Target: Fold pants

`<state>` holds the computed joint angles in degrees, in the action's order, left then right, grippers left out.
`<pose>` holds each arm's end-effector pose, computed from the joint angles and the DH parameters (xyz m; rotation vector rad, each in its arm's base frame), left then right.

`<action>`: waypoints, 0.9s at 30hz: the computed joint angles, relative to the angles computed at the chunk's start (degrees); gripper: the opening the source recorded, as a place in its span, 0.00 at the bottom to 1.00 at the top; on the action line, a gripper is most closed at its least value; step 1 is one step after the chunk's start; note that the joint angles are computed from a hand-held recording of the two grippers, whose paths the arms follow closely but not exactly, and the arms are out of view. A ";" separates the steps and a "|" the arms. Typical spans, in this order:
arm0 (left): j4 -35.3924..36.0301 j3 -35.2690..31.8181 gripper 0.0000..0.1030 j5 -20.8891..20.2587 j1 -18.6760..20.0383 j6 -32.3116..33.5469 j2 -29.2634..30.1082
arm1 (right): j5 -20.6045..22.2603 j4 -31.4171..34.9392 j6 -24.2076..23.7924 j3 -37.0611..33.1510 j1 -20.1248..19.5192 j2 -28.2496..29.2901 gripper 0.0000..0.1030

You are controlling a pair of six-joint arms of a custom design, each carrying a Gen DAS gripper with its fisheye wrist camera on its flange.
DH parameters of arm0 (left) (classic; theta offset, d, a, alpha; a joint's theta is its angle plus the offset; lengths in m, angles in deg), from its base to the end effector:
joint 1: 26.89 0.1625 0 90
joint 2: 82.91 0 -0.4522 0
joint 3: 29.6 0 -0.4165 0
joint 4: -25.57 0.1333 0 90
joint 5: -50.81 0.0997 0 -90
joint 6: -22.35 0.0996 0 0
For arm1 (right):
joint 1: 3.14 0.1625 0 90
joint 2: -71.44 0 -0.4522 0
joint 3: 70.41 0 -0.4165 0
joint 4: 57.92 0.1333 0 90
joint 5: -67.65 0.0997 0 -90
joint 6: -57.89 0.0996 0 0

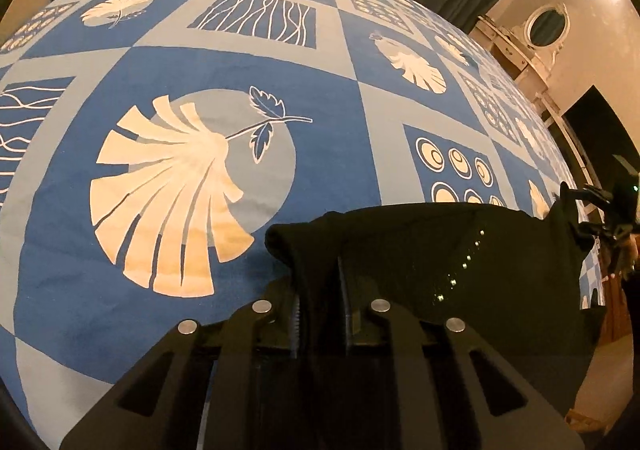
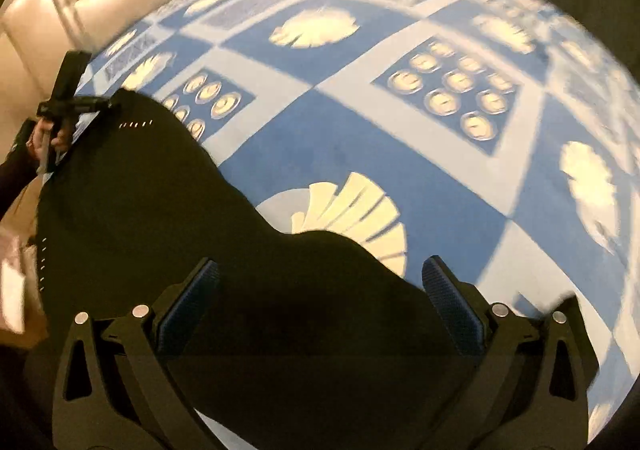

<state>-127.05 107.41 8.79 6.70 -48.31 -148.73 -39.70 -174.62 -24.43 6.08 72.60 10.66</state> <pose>-0.2253 -0.3985 0.1000 -0.2266 2.4822 -0.9092 -0.0813 -0.7405 0.3701 1.5302 -2.3393 -0.1394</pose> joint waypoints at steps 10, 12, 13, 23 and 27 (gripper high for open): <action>2.42 -0.91 0.11 -0.01 -0.25 -0.90 -0.20 | -6.86 0.39 2.94 -0.44 0.42 2.01 0.21; 1.39 -0.53 0.10 1.12 -0.98 -1.72 -0.36 | -3.95 -2.31 2.13 1.45 -0.01 -0.04 0.17; -1.45 0.41 0.10 2.38 -1.87 -1.39 -0.50 | -1.45 -3.61 1.71 2.55 -0.42 -1.54 0.16; -16.06 5.91 0.10 9.14 -12.76 -1.09 -1.69 | 18.63 -10.73 -6.95 18.80 -8.47 -21.00 0.11; -8.37 8.55 0.10 11.34 -21.96 -11.94 -4.57 | 26.91 -17.69 -19.38 31.25 -16.89 -32.89 0.11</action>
